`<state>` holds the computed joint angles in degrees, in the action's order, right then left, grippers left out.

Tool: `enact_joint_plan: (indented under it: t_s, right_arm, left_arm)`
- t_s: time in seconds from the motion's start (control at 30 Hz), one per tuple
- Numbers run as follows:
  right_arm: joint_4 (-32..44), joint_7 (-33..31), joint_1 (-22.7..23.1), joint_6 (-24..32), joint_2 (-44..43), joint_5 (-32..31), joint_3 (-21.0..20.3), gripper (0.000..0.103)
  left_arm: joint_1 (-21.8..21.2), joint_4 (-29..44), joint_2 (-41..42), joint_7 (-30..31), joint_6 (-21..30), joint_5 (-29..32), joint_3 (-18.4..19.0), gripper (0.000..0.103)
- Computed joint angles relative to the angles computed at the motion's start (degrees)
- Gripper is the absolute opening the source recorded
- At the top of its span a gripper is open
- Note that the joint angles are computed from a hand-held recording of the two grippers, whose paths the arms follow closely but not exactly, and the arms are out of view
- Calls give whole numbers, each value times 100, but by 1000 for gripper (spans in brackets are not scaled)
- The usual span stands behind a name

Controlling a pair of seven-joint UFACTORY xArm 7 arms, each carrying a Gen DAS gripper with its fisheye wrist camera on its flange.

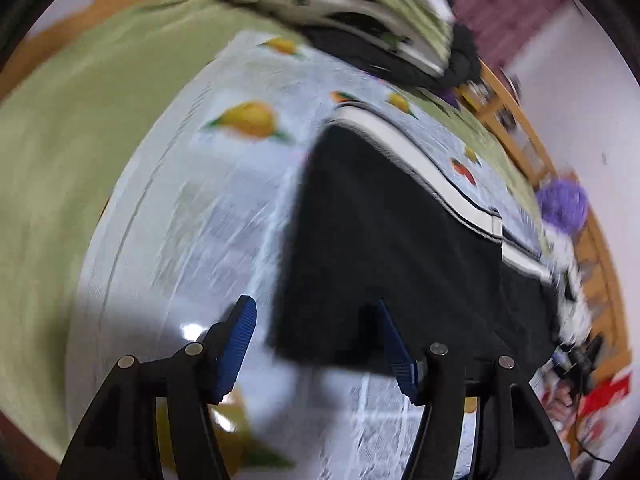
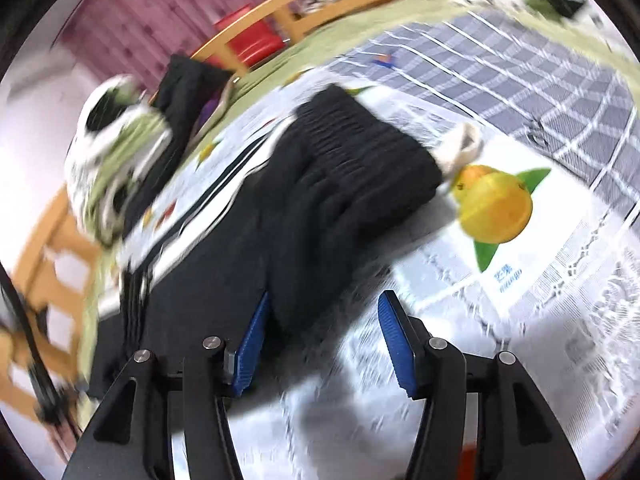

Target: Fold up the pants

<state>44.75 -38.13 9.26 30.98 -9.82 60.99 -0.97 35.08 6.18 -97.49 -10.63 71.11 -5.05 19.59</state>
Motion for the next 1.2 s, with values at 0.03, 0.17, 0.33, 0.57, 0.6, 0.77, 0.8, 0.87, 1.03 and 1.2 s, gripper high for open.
enact_joint_plan:
  t_s: [0.03, 0.17, 0.33, 0.57, 0.6, 0.77, 0.8, 0.87, 1.03, 1.2]
  right_arm:
    - [137, 42, 21, -57, 192, 165, -1, 59]
    - [634, 297, -45, -53, 708, 319, 143, 59]
    - [1259, 1244, 3, -383, 1210, -999, 385, 36]
    - [1111, 870, -236, -186, 976, -838, 469, 29]
    - [1055, 1023, -246, -97, 1022, -1136, 450, 32]
    - [301, 780, -297, -125, 215, -1481, 315, 46]
    - [194, 792, -271, -145, 40, -1632, 274, 46]
    - [57, 1026, -209, -235, -285, -2239, 302, 46]
    - [146, 1550, 134, -165, -771, -2928, 319, 46]
    - [441, 2062, 597, 73, -1034, -2985, 318, 46]
  left_arm:
    - [312, -169, -434, -46, 179, -49, 291, 61]
    - [642, -501, -813, 21, 116, -336, 525, 65]
    - [-385, -615, 3, -434, -1207, -784, -763, 30]
    - [-996, -321, 537, -721, -1849, -484, -1006, 25]
    - [-945, -346, 515, -781, -1651, -403, -977, 31]
    - [268, -804, -1027, -496, -331, -331, 254, 46]
    - [423, -825, -1123, -447, -219, -379, 340, 47]
    - [336, -821, -1079, -467, -274, -508, 68, 51]
    - [-666, -669, -218, -868, -1154, -568, -1108, 54]
    - [-941, -370, -7, -1813, -1607, -206, -2010, 18]
